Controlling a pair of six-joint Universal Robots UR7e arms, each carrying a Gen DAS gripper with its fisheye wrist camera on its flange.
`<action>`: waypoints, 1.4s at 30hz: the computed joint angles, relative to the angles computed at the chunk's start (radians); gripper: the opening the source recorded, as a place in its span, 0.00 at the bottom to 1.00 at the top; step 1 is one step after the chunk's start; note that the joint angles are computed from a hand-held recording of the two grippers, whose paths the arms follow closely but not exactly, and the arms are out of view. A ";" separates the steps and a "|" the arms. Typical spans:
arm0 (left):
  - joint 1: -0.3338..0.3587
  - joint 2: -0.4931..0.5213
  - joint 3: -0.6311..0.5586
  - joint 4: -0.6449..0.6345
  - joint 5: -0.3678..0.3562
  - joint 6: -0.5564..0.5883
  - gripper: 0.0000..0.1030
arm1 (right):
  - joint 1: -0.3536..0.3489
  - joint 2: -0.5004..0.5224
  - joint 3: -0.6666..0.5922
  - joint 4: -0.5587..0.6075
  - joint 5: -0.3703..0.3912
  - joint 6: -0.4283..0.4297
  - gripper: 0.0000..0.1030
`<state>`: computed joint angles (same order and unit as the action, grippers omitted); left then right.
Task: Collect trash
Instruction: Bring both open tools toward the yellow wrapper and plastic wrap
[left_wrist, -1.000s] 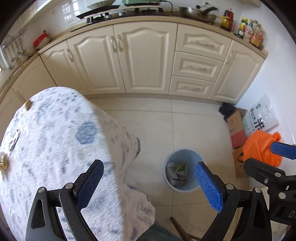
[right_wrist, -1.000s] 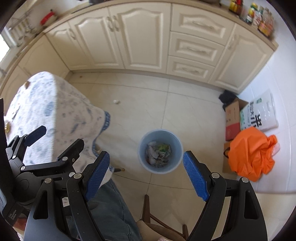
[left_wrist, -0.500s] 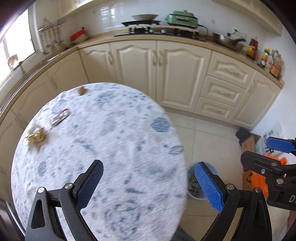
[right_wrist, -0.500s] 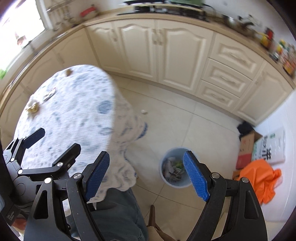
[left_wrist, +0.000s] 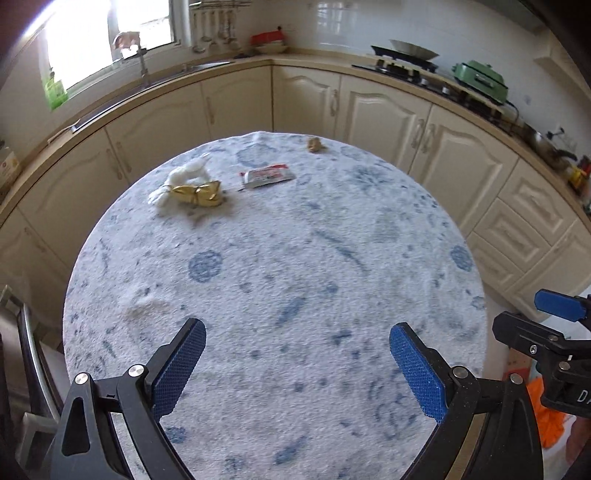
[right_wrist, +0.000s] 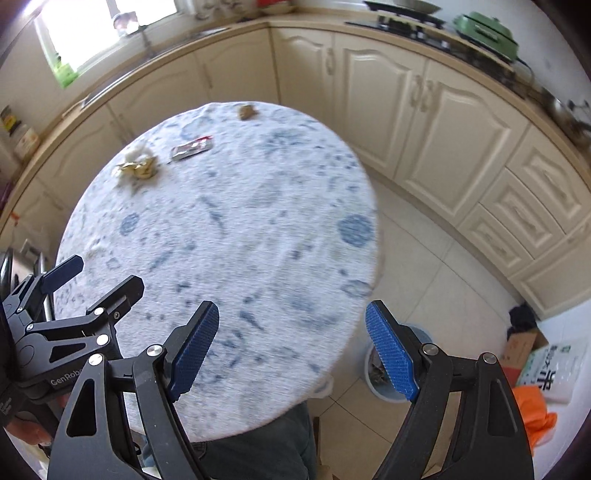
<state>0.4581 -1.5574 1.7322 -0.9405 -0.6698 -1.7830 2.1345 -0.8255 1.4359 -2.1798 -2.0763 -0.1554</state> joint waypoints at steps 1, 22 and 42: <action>0.001 -0.003 -0.008 0.025 -0.003 -0.025 0.95 | 0.005 0.009 -0.005 0.002 0.006 -0.004 0.81; 0.079 -0.117 -0.043 0.229 -0.026 -0.208 0.95 | 0.070 0.199 -0.176 0.066 0.137 -0.072 0.81; 0.334 -0.162 -0.095 0.056 0.093 0.033 0.95 | 0.102 0.577 -0.727 0.297 0.149 -0.061 0.81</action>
<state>0.7924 -1.7195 1.6367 -0.8849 -0.5768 -1.7495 2.2370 -0.2489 0.7085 -1.8825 -1.9271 -0.2162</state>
